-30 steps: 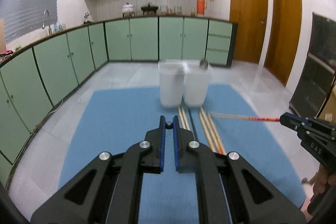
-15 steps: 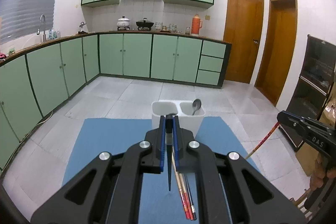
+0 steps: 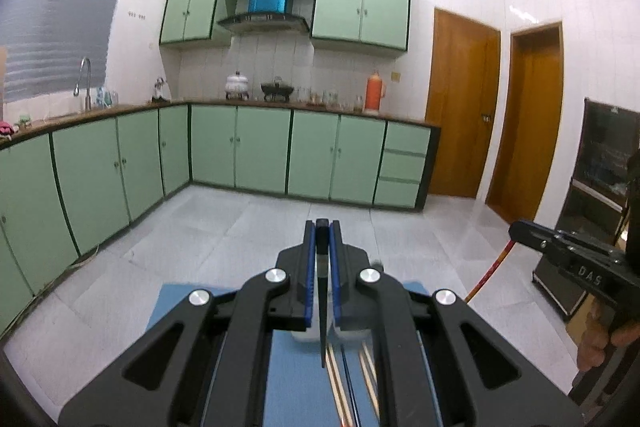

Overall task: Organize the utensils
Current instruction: 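Lift both chopsticks and drop them into the white holder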

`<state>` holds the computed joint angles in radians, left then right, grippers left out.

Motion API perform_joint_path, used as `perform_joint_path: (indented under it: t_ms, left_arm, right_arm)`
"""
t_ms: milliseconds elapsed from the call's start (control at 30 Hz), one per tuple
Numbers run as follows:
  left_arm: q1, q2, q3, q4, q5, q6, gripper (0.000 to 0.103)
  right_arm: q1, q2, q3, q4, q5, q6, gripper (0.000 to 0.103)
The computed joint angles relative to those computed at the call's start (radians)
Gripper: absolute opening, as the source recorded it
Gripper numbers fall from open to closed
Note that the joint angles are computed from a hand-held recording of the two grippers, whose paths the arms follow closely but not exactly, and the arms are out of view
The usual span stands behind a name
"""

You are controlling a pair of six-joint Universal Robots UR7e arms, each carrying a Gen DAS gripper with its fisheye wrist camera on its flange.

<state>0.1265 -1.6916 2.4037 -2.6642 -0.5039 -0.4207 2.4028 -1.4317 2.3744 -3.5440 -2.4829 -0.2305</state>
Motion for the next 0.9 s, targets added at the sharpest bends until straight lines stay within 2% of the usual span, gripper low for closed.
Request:
perform_joint_path:
  t_ms: [300, 333, 433, 600, 733, 900]
  left_arm:
    - [0.064, 0.242, -0.114, -0.538, 0.016, 0.386, 0.006]
    - [0.079, 0.282, -0.135, -0.616, 0.012, 0.447, 0.006]
    - [0.125, 0.362, -0.183, -0.744, -0.034, 0.532, 0.006]
    - [0.218, 0.469, -0.241, -0.827, -0.110, 0.574, 0.006]
    - [0.279, 0.527, -0.259, -0.812, -0.148, 0.563, 0.006]
    - [0.325, 0.547, -0.248, -0.768, -0.178, 0.542, 0.006]
  right_arm:
    - [-0.053, 0.091, -0.165, -0.107, 0.061, -0.176, 0.005]
    - [-0.061, 0.098, -0.172, -0.114, 0.070, -0.184, 0.005]
    - [-0.107, 0.121, -0.198, -0.128, 0.111, -0.203, 0.005]
    - [-0.186, 0.177, -0.206, -0.164, 0.163, -0.222, 0.005]
    - [-0.234, 0.208, -0.200, -0.159, 0.188, -0.206, 0.005]
    - [-0.269, 0.212, -0.171, -0.137, 0.218, -0.171, 0.005]
